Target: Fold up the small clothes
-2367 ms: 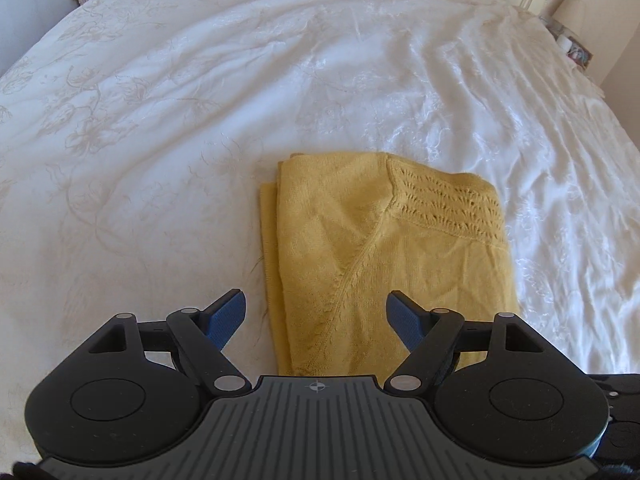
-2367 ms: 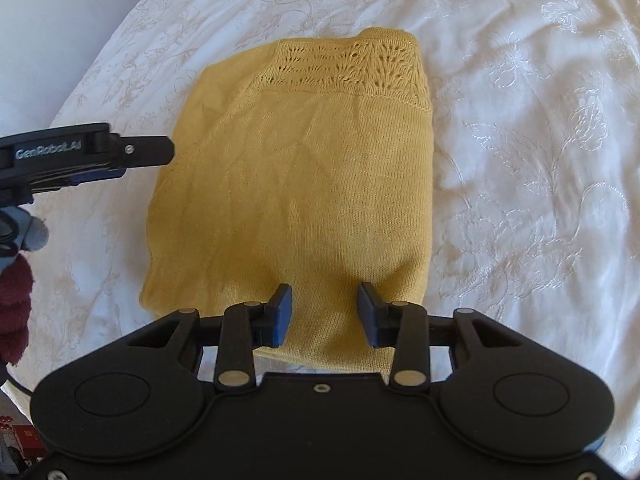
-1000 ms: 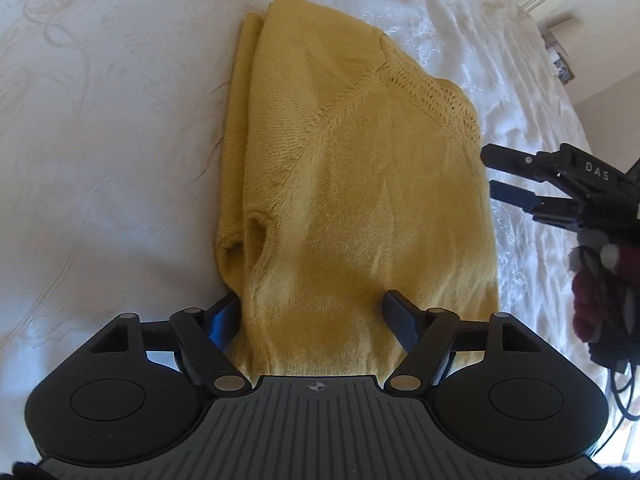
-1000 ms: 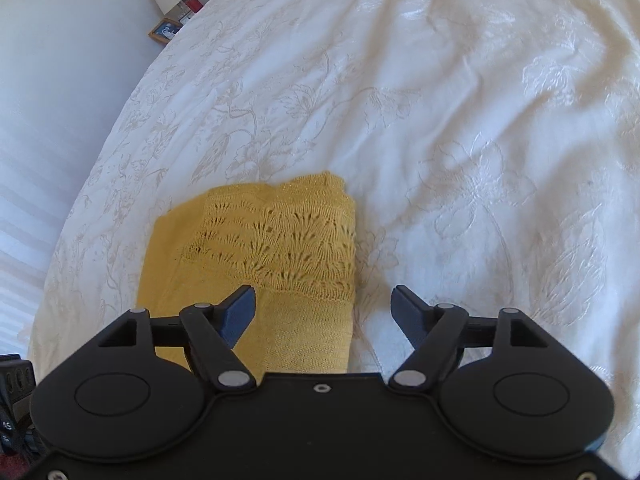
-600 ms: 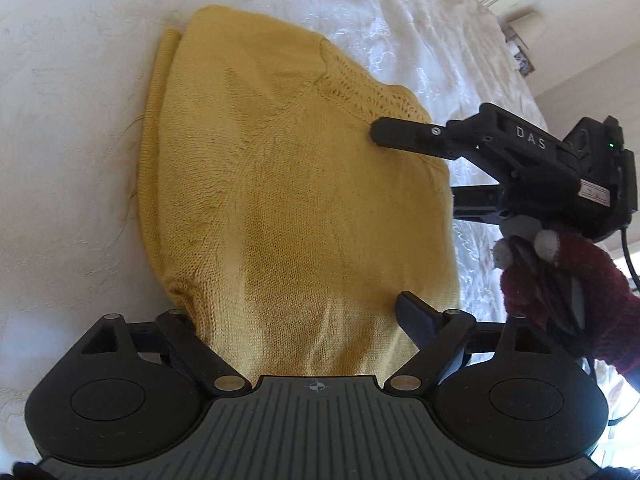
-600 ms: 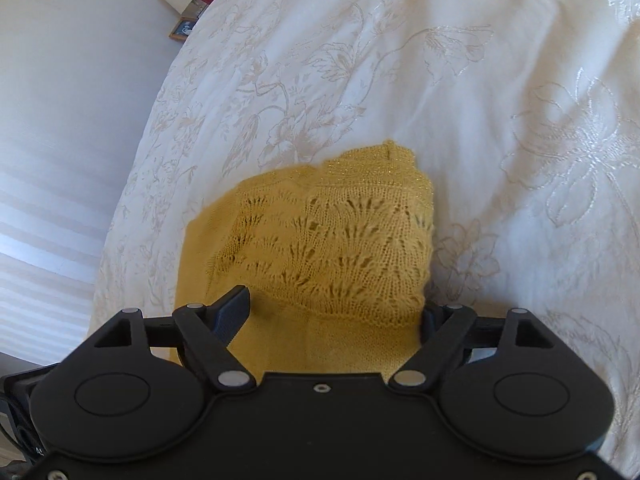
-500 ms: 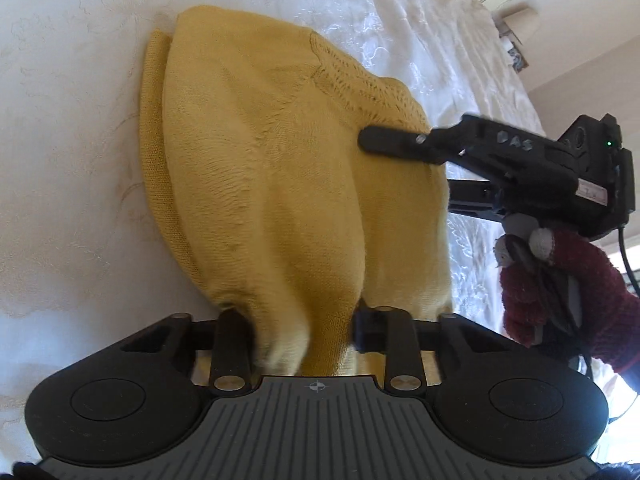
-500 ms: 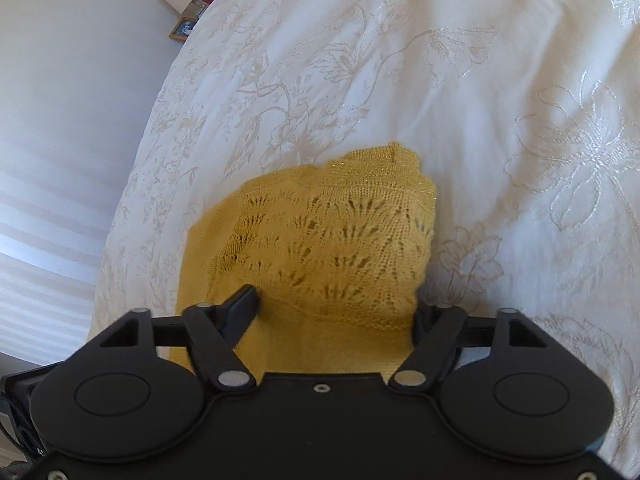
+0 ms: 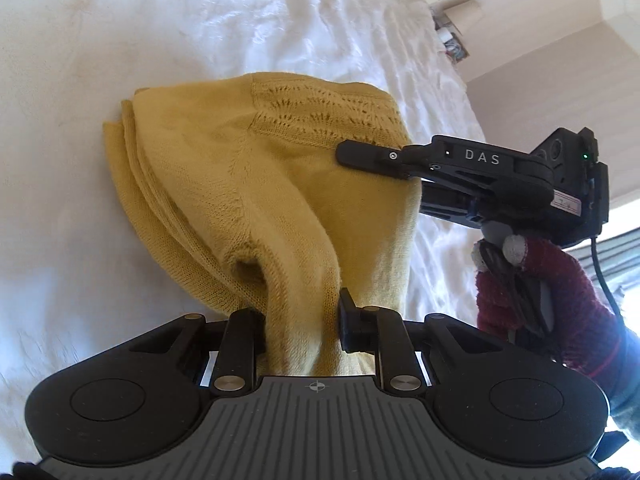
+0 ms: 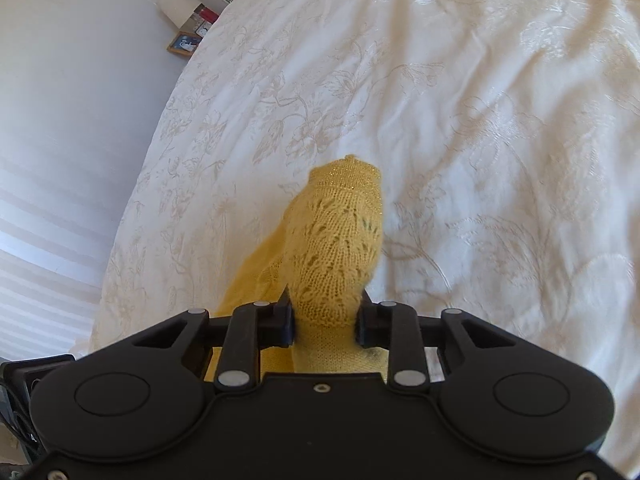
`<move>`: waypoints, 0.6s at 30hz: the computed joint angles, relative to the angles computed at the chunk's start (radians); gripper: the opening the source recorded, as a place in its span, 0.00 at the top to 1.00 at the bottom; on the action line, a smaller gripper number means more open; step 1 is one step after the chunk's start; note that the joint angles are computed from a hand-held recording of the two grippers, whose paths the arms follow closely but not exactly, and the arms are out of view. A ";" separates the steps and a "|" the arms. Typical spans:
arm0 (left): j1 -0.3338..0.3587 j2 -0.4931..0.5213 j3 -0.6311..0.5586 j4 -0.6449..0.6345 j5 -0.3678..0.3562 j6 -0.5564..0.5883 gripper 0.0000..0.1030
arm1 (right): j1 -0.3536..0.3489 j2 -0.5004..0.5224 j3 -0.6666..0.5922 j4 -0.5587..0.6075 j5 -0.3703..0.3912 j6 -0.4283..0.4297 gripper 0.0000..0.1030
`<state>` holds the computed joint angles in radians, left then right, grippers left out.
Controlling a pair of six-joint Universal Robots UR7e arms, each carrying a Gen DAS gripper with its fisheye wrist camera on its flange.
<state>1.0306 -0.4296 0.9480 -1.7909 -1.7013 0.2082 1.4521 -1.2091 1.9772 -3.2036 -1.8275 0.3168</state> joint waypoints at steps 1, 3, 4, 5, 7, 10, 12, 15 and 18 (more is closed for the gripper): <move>-0.006 -0.023 0.039 -0.010 -0.002 0.011 0.81 | 0.006 -0.024 0.034 -0.005 -0.008 0.006 0.63; -0.019 -0.069 0.123 -0.016 -0.009 0.038 0.82 | 0.018 -0.066 0.096 -0.009 -0.018 0.015 0.63; -0.025 -0.086 0.157 -0.020 -0.007 0.045 0.82 | 0.023 -0.087 0.124 -0.007 -0.023 0.019 0.63; -0.031 -0.109 0.202 -0.026 0.001 0.052 0.82 | 0.026 -0.108 0.156 -0.009 -0.028 0.022 0.63; -0.039 -0.140 0.271 -0.044 0.022 0.034 0.82 | 0.023 -0.145 0.225 -0.038 -0.032 0.038 0.63; -0.053 -0.184 0.365 -0.102 0.099 -0.032 0.82 | 0.025 -0.158 0.285 -0.104 -0.099 0.071 0.62; -0.066 -0.209 0.418 -0.142 0.199 -0.074 0.82 | 0.034 -0.152 0.300 -0.136 -0.182 0.098 0.59; -0.072 -0.241 0.465 -0.149 0.334 -0.142 0.80 | 0.045 -0.160 0.317 -0.150 -0.276 0.099 0.59; -0.071 -0.274 0.494 -0.161 0.392 -0.141 0.81 | 0.050 -0.183 0.336 -0.148 -0.277 0.051 0.59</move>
<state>0.9595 -0.7040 1.4416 -1.9522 -1.3096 0.0671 1.5026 -1.3918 2.3127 -3.3518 -2.1045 0.3676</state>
